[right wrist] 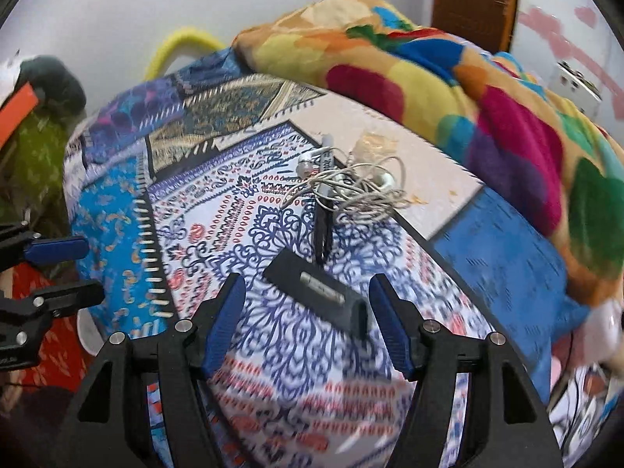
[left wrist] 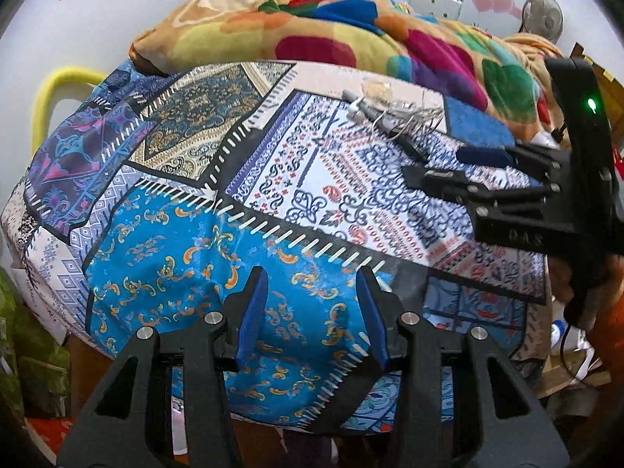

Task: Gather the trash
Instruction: 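Grasp the black clip case with the right gripper while the left grasps the Sharpie marker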

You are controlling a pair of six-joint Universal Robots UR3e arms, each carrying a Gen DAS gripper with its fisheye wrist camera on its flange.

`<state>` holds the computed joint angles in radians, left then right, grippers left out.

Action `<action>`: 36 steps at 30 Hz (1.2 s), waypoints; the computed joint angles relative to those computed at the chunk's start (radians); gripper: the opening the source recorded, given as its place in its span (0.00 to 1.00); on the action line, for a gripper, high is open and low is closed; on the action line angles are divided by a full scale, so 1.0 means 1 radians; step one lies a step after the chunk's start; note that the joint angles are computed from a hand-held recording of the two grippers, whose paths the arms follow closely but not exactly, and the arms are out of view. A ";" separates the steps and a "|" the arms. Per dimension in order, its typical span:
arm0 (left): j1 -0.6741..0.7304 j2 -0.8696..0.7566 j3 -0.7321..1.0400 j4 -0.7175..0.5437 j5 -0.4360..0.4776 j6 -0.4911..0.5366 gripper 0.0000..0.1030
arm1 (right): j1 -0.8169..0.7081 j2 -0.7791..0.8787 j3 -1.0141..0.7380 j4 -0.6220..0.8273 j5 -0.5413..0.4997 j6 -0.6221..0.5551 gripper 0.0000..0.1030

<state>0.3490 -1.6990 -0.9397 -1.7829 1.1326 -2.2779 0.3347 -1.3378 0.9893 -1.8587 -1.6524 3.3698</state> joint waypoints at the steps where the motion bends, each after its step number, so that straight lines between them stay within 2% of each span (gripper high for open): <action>1: -0.003 -0.002 -0.005 0.007 0.006 -0.001 0.45 | -0.005 0.006 0.000 -0.002 0.004 -0.012 0.60; 8: 0.001 -0.011 -0.010 0.005 0.006 -0.011 0.45 | 0.003 0.005 0.041 -0.014 -0.008 -0.037 0.59; 9: 0.000 -0.010 -0.011 0.000 0.006 -0.013 0.45 | 0.011 0.001 0.048 -0.017 -0.017 -0.032 0.56; 11: -0.004 -0.007 -0.012 -0.002 0.008 -0.017 0.45 | 0.023 -0.025 0.082 -0.035 -0.020 -0.029 0.37; 13: -0.015 -0.005 -0.011 -0.001 0.013 -0.022 0.45 | 0.035 -0.035 0.087 -0.033 -0.041 -0.027 0.23; 16: -0.042 -0.021 0.022 -0.011 0.017 -0.032 0.45 | 0.035 -0.081 0.162 -0.082 -0.031 0.017 0.23; 20: -0.090 -0.084 0.124 -0.047 0.010 -0.073 0.45 | 0.060 -0.119 0.217 -0.098 -0.070 0.073 0.22; 23: -0.150 -0.166 0.239 -0.082 0.005 -0.141 0.45 | 0.069 -0.158 0.262 -0.091 -0.121 0.134 0.22; 29: -0.274 -0.267 0.326 -0.018 -0.007 -0.289 0.45 | 0.050 -0.218 0.325 -0.044 -0.257 0.263 0.22; 31: -0.315 -0.297 0.334 0.043 -0.007 -0.343 0.45 | 0.028 -0.239 0.347 -0.050 -0.256 0.268 0.22; 36: -0.396 -0.380 0.345 0.191 0.057 -0.494 0.45 | 0.014 -0.256 0.366 -0.068 -0.249 0.278 0.22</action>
<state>-0.0473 -2.0788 -0.5944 -1.5924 1.1892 -2.7719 0.3482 -1.5939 1.3555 -1.9264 -1.9016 3.6478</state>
